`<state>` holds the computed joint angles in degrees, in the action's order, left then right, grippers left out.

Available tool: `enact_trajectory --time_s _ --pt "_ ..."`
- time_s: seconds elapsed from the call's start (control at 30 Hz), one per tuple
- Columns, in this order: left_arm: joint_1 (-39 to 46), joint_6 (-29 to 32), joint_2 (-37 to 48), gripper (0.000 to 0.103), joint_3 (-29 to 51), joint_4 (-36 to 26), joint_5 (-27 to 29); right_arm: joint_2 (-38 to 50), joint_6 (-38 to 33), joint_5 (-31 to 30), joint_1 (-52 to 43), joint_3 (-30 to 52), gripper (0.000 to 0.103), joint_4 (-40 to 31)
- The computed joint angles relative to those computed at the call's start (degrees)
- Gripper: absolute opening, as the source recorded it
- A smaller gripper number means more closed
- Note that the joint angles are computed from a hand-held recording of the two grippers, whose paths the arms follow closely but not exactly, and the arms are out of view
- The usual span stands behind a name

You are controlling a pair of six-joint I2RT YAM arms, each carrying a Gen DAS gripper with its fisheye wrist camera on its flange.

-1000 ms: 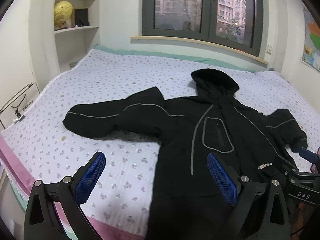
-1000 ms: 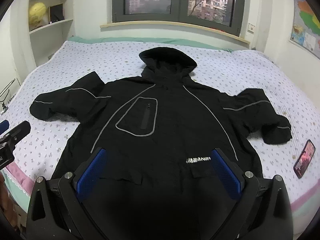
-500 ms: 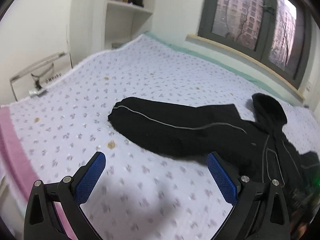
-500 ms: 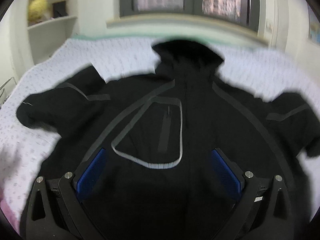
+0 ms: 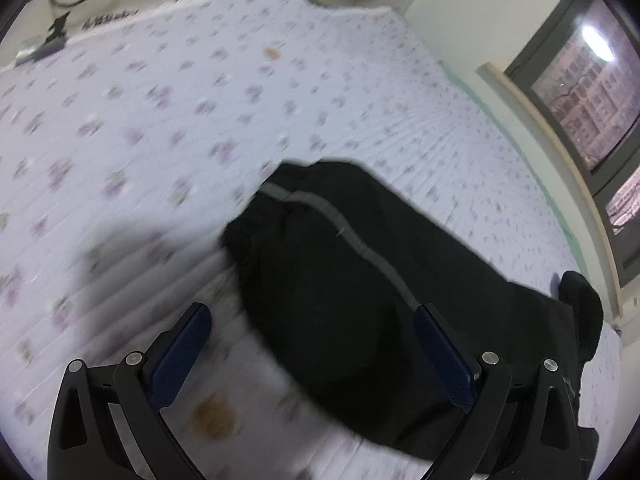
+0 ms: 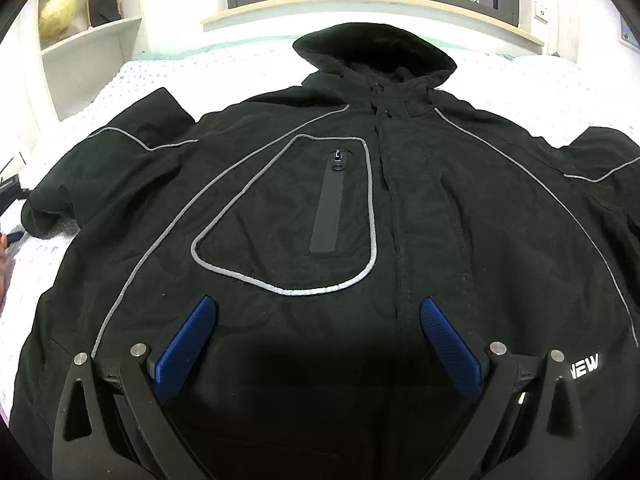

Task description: Fold large clothes

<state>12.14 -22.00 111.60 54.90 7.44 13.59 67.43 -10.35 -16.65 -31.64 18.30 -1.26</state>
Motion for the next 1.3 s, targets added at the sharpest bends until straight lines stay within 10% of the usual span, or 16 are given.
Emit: enact_trajectory --time_s 0.1,0.13,0.5,0.7,0.87,1.03,1.3 --pt "-2.0 1.4 -0.6 0.024 0.1 1.4 -1.4 0.1 0.0 0.5 0.3 0.2 0.103 -0.2" --pt "-2.4 1.3 -2.5 0.021 -2.1 3.8 -2.2 0.1 0.0 0.6 0.3 0.2 0.103 -0.2" --pt "-6.3 2.8 -5.1 0.019 -5.0 3.8 -22.3 0.7 -0.7 0.8 0.4 0.3 0.103 0.2" --pt "-15.3 7.3 -31.5 0.018 -18.2 5.0 -19.1 -0.2 -1.2 -0.4 -1.3 1.8 0.103 -3.2" --pt "-36.4 9.1 -42.0 0.018 -13.4 -2.5 -23.6 -7.0 -6.3 -5.3 -11.3 8.8 0.103 -21.7" --pt "-55.6 6.8 -28.8 0.018 -1.0 -3.7 -26.4 -5.4 -21.9 -15.3 -29.6 22.7 0.103 -41.0" --pt "-66.7 1.3 6.2 0.018 26.0 -11.9 -21.8 5.0 -34.9 -18.5 -42.9 34.4 0.103 -44.3"
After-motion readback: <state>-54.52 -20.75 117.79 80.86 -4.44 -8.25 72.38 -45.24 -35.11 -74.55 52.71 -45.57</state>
